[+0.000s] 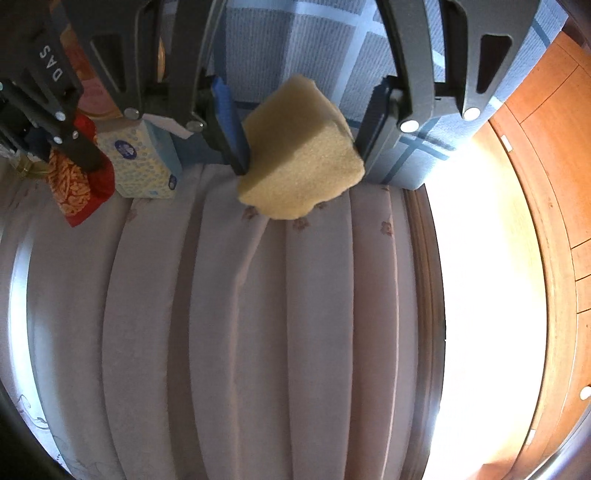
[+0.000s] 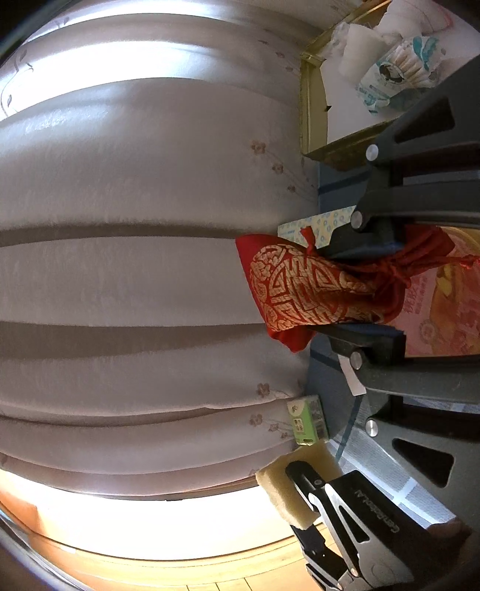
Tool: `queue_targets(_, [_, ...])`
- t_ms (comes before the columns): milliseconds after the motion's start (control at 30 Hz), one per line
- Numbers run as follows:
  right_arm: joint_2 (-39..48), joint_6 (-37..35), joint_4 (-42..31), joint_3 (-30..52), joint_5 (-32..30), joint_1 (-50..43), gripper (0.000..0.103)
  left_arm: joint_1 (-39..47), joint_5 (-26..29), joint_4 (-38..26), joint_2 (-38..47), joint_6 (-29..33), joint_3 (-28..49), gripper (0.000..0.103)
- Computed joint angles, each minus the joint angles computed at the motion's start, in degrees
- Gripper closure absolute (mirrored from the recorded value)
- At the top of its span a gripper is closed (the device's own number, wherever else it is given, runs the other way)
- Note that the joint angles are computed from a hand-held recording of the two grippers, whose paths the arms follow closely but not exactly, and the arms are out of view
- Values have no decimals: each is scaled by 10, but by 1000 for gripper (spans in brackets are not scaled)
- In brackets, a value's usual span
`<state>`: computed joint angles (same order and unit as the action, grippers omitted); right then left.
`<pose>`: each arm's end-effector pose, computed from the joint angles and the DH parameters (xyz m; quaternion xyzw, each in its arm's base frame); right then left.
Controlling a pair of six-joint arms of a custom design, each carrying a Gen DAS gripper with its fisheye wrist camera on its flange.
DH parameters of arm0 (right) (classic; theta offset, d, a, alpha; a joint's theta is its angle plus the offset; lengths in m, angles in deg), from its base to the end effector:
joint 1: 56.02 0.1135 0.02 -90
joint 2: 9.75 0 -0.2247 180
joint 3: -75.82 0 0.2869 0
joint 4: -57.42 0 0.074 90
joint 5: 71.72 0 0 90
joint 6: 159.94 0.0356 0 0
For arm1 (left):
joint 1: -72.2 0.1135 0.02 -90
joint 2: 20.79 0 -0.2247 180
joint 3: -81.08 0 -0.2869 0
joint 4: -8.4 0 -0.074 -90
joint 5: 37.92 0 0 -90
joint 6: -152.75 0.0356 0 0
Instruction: Organize soft objects
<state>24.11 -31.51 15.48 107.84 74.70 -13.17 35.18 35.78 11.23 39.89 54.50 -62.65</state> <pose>0.1579 0.1060 0.1647 0.1541 0.8171 -0.1046 0.5456 0.2230 -0.1557 0.1511 0.1262 0.8128 -0.1060 0.5588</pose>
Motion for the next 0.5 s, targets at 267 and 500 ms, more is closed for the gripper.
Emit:
queue_targets(267, [0, 15, -18, 3, 8, 13, 72, -12, -15, 6, -43, -1, -34, 45])
queue_targets(500, [21, 37, -38, 16, 24, 31, 72, -25, -33, 5, -86, -7, -65, 45])
